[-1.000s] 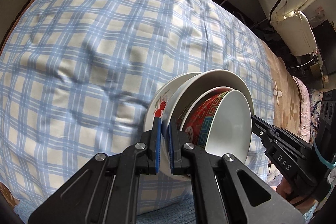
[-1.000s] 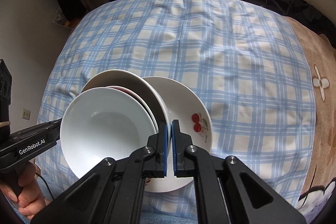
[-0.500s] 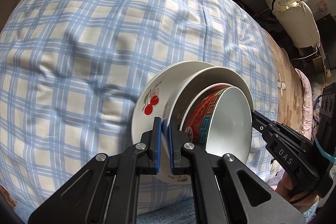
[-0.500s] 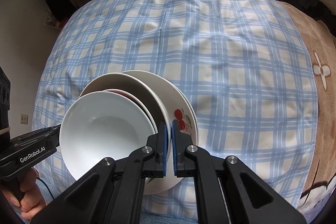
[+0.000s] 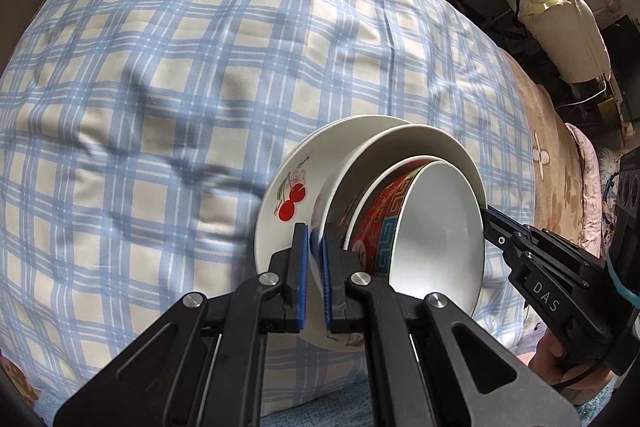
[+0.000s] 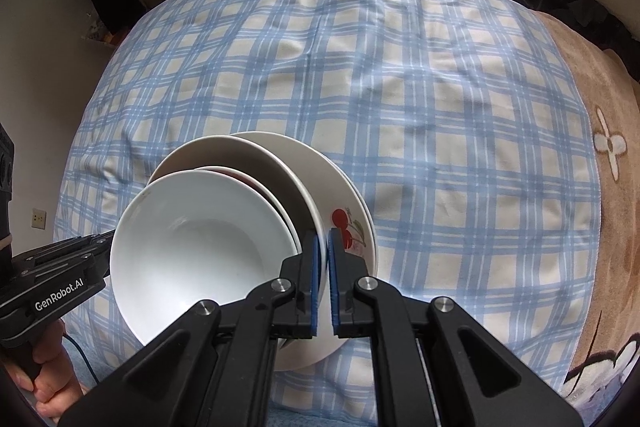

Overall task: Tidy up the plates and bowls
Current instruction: 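Lower the bowl stack onto the cherry plate stack with both tools, then open both tools to release the bowl stack and withdraw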

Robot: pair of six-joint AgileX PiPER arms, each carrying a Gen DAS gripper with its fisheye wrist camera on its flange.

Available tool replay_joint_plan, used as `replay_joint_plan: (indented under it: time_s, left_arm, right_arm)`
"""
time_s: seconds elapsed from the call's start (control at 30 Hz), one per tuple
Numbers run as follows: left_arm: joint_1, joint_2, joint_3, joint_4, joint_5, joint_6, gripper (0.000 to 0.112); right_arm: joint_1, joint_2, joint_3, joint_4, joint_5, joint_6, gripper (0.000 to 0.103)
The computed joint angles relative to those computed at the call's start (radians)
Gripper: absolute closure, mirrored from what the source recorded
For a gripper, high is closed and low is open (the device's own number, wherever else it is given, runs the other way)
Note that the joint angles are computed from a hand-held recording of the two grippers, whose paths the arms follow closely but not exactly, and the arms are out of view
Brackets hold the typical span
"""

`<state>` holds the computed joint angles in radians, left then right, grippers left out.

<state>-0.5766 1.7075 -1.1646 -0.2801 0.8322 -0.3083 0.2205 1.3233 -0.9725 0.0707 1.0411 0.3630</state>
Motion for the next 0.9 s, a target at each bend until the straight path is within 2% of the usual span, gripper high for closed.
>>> replay_joint_plan:
  time_s: [0.23,0.43,0.5,0.53,0.57,0.63,0.73,0.83,0.9]
  left_arm:
    - [-0.022,0.008,-0.029,0.068,0.03,-0.013,0.108]
    - [-0.005,-0.01,-0.002,0.03,-0.002,0.027,0.108]
    - [0.014,-0.051,0.034,0.004,-0.05,0.051,0.102]
    - [0.026,-0.071,0.039,-0.009,-0.062,0.067,0.097]
    - [0.039,-0.085,0.033,-0.026,-0.055,0.09,0.094]
    - [0.034,-0.095,-0.007,0.044,-0.017,0.032,0.093]
    - [0.0,-0.119,-0.035,0.164,0.014,-0.053,0.083]
    - [-0.031,-0.153,-0.028,0.25,0.022,-0.126,0.063]
    - [-0.049,-0.183,-0.008,0.31,0.015,-0.181,0.06]
  right_arm:
    - [-0.034,0.005,-0.006,0.055,0.023,-0.079,0.095]
    - [-0.048,0.003,-0.004,0.071,0.026,-0.096,0.095]
    - [-0.06,-0.009,0.001,0.079,0.017,-0.095,0.094]
    - [-0.068,-0.024,-0.001,0.084,0.014,-0.094,0.089]
    - [-0.081,-0.042,-0.002,0.096,0.006,-0.098,0.075]
    - [-0.13,-0.068,-0.002,0.153,-0.002,-0.144,0.059]
    - [-0.151,-0.095,0.0,0.169,0.004,-0.153,0.052]
    - [-0.159,-0.123,0.004,0.182,0.004,-0.163,0.04]
    - [-0.15,-0.15,0.001,0.173,-0.004,-0.153,0.036]
